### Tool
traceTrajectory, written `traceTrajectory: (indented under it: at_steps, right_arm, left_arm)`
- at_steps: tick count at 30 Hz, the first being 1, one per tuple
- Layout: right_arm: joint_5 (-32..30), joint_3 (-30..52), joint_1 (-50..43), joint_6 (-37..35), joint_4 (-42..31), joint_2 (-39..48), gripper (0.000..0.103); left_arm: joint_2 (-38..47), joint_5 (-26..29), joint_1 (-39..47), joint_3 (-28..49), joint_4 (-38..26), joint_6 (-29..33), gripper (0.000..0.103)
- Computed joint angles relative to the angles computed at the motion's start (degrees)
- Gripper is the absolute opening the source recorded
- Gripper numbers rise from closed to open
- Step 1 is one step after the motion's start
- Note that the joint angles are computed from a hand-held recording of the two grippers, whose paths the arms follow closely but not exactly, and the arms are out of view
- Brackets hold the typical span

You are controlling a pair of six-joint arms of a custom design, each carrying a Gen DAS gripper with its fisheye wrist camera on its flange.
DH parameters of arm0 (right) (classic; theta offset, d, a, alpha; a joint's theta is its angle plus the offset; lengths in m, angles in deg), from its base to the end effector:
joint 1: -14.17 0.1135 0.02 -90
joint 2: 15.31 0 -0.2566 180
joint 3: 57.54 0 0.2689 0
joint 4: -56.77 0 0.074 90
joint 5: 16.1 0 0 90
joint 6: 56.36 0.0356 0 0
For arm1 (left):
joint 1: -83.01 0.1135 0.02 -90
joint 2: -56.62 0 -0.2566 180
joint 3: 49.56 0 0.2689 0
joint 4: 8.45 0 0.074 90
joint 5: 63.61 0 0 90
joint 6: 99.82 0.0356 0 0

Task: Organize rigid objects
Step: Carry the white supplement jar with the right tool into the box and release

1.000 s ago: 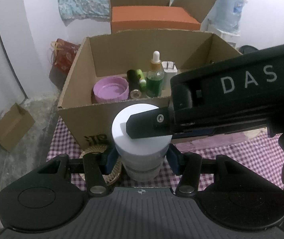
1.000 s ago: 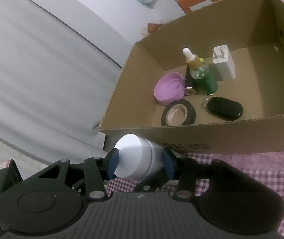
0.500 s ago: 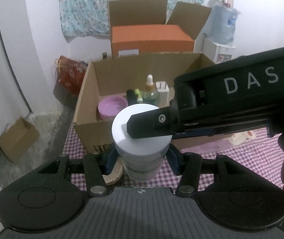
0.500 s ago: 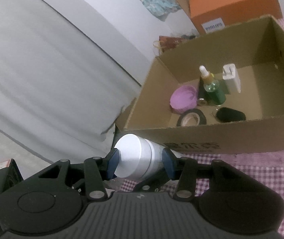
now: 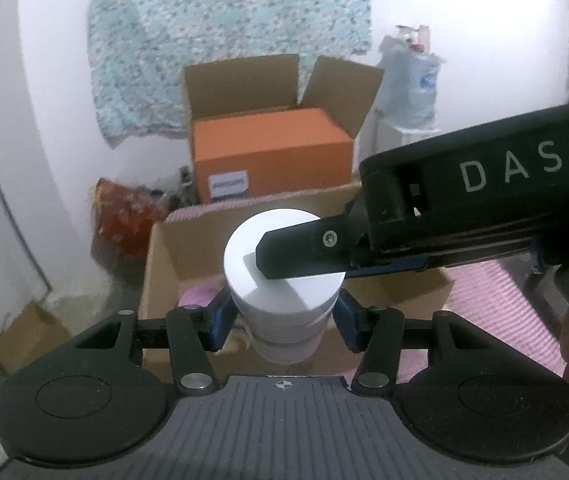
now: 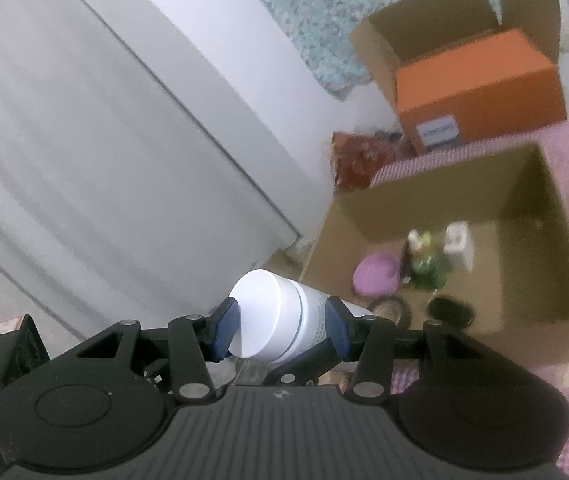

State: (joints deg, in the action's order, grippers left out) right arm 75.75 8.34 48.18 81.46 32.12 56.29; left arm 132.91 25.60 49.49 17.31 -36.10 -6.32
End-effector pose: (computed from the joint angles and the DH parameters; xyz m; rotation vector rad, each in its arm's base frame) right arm 0.2502 0.1675 0.2748 0.2860 2.1917 0.8026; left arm 0.2603 -0.1718 0.2527 0.7012 2.1185 -0.2728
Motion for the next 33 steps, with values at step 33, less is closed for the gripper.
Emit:
traceTrajectory:
  at_steps: [33]
  right_arm:
    - [-20.69, 12.71, -31.55, -13.91, 1.18, 28.91, 0.052]
  left_arm:
    - [51.14, 4.62, -4.17, 52.85, -20.64, -2.57, 0.053]
